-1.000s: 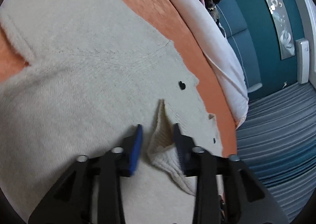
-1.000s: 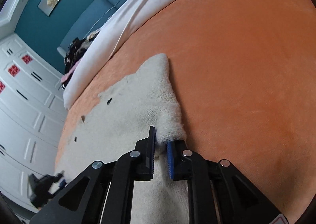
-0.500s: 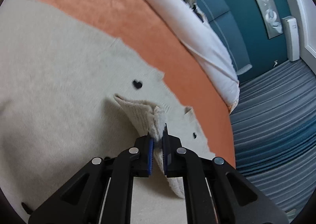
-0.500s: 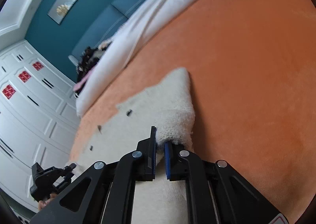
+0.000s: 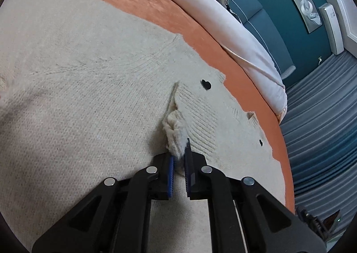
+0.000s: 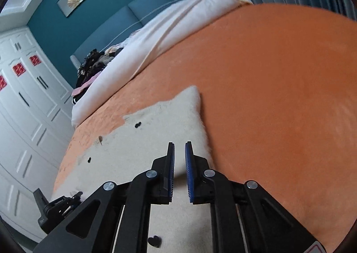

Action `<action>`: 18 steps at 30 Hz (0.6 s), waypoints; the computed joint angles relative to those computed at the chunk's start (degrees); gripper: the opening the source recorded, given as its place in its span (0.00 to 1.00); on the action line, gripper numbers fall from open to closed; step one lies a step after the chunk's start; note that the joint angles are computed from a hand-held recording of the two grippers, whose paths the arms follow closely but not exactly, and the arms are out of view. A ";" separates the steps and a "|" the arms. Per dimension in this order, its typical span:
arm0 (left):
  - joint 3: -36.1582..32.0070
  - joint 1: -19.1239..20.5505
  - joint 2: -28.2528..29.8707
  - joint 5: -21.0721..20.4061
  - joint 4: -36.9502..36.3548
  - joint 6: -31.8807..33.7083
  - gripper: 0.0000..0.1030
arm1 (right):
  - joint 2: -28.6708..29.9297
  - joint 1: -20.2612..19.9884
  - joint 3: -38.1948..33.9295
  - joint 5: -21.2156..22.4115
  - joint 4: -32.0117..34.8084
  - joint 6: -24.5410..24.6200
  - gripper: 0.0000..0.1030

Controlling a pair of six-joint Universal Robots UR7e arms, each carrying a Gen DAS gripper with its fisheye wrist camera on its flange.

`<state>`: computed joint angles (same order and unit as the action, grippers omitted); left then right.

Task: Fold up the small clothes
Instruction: 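Fold the held sleeves across the sweater body and open both grippers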

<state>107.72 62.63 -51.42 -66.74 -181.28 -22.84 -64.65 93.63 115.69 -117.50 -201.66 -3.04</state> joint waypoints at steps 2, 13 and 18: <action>-0.93 0.16 0.47 -0.20 -0.16 0.30 0.08 | 2.43 -0.11 -3.66 -1.40 4.14 -1.57 0.10; 1.00 0.97 -2.26 -2.97 -0.57 -1.24 0.17 | 4.07 -2.37 -2.69 -5.07 6.02 6.77 0.00; 7.99 1.85 -14.17 5.84 -7.60 -4.90 0.62 | 4.85 0.39 0.66 -8.55 5.68 1.38 0.49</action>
<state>115.71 64.47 -65.59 -60.90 -188.88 -27.74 -59.79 94.02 116.35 -126.05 -195.99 -1.65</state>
